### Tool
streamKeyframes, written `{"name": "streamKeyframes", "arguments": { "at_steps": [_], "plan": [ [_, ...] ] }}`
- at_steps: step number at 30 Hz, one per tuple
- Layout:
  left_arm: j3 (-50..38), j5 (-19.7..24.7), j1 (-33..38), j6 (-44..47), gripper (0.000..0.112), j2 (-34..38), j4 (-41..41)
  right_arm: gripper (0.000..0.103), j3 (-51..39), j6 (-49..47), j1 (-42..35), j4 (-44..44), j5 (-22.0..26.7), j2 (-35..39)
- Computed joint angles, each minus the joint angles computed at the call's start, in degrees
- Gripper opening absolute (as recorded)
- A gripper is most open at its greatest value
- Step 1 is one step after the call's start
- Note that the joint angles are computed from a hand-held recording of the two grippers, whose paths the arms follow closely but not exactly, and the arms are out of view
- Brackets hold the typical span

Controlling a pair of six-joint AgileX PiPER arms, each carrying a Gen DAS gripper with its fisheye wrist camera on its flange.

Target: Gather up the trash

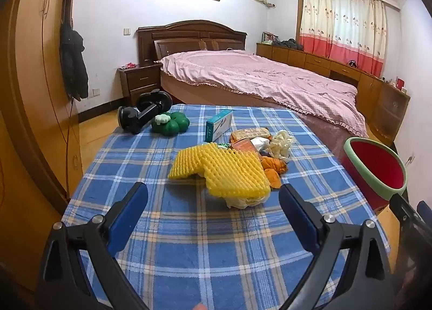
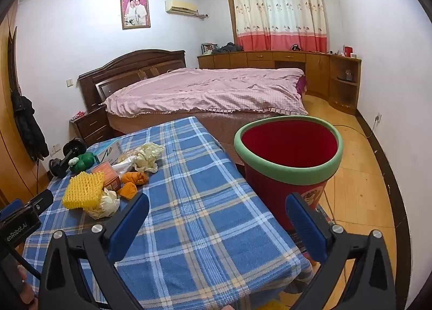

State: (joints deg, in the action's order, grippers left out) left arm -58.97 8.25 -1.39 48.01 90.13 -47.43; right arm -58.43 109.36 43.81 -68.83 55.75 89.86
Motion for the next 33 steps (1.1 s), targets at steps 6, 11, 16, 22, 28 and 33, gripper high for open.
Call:
{"name": "streamKeyframes", "arguments": {
  "at_steps": [6,11,16,22,28,33],
  "plan": [
    [-1.03,1.67,0.40,-7.99,0.097,0.54,7.34,0.103,-0.06,0.53,0.10,-0.53,0.02,0.50],
    [-1.47,3.13,0.97,-11.16,0.097,1.01,9.98,0.103,0.08,0.08,0.30,-0.19,0.17,0.19],
    [-2.10,4.03,1.23,-12.99,0.097,1.52,11.26,0.103,0.12,0.58,0.26,-0.29,-0.04,0.77],
    [-2.54,4.32,1.41,-13.77,0.097,2.06,11.86,0.103,-0.41,-0.48,-0.02,0.36,-0.13,0.92],
    [-2.53,4.51,1.60,-13.27,0.097,2.00,11.41,0.103,-0.49,-0.18,0.14,0.36,-0.16,1.35],
    [-2.59,4.61,1.67,-13.47,0.097,2.06,11.56,0.103,-0.42,-0.12,-0.06,0.35,-0.43,1.47]
  ]
}}
